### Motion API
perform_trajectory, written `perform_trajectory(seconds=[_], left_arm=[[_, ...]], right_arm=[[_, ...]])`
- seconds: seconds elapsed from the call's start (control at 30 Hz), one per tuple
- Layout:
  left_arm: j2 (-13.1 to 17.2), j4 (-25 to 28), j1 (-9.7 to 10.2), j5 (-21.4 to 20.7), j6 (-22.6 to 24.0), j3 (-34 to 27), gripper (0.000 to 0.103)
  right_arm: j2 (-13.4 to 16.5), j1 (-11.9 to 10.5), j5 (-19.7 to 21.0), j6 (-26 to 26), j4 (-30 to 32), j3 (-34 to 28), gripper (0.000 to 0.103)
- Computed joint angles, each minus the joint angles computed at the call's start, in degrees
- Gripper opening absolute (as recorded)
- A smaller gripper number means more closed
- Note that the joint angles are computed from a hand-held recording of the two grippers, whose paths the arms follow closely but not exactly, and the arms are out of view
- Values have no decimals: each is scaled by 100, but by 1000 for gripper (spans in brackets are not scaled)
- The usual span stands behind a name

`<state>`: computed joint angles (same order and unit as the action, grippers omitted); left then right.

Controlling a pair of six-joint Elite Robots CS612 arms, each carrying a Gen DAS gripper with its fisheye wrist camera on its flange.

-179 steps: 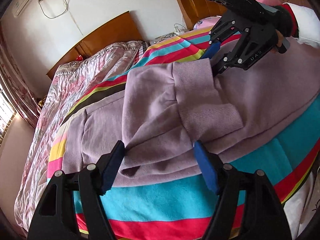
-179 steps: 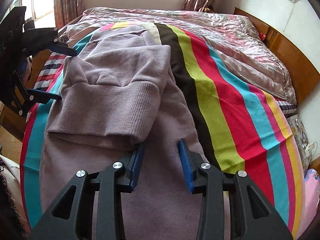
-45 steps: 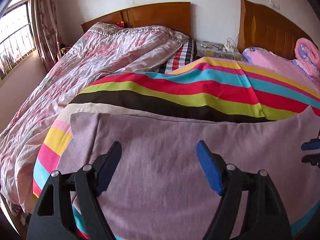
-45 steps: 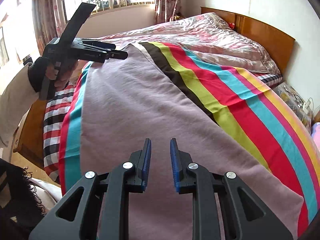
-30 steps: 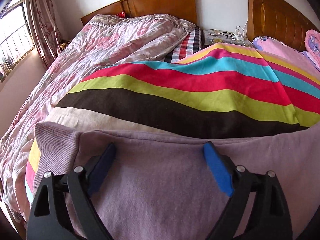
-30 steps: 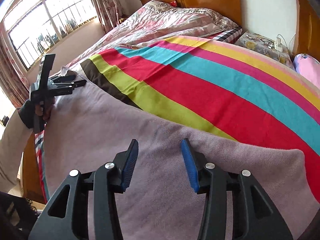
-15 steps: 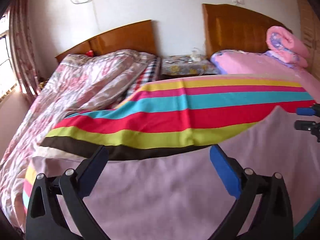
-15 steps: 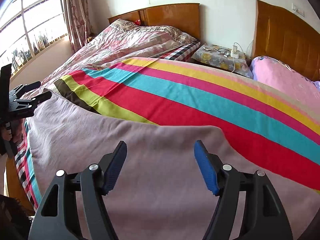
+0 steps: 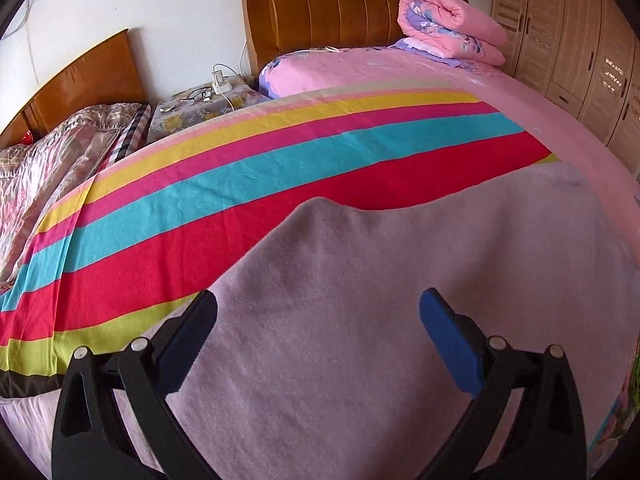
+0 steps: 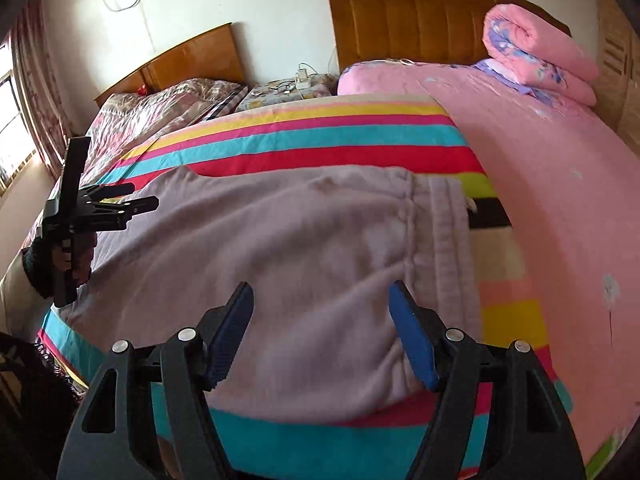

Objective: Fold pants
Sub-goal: 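Smooth the folded lilac sweatpants flat with both open tools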

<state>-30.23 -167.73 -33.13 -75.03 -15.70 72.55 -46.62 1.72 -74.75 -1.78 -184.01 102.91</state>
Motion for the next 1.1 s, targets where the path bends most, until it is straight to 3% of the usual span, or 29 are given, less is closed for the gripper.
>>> perform_trajectory(seconds=[0.17,0.27,0.37,0.5,0.53,0.63,0.93,1.0,1.03,1.1], left_arm=[[203,400,-35,223,61,-368,102],[201,358,-20,197,37,-340,102],[200,346,14,106,-76,-329,102],[231,412,34,124,-179,-406,102],[243,432,48,127,-201,-433,102],[300,538,74,220,-292,-564,102],[406,746,173,39,-443,-834,102],[378,838,81,599,-529,-827,101],[353,746,46,743,-537,-801,95],[313,339,22,479,-558,-766,94]], right_arm=[[25,-5,-205,-88,-537,243,68],[143,125,-143,-633,-533,-5,68],[331,321,-185,-1207,-62,-489,68],[524,480,-817,-1773,837,-935,68],[547,450,-819,-1858,967,-942,70],[446,238,-184,-1778,1146,-754,69],[379,136,195,-1720,602,-440,69],[304,100,318,-1665,375,-377,69],[279,67,344,-1575,195,-362,70],[264,-2,322,-1383,64,-412,73]])
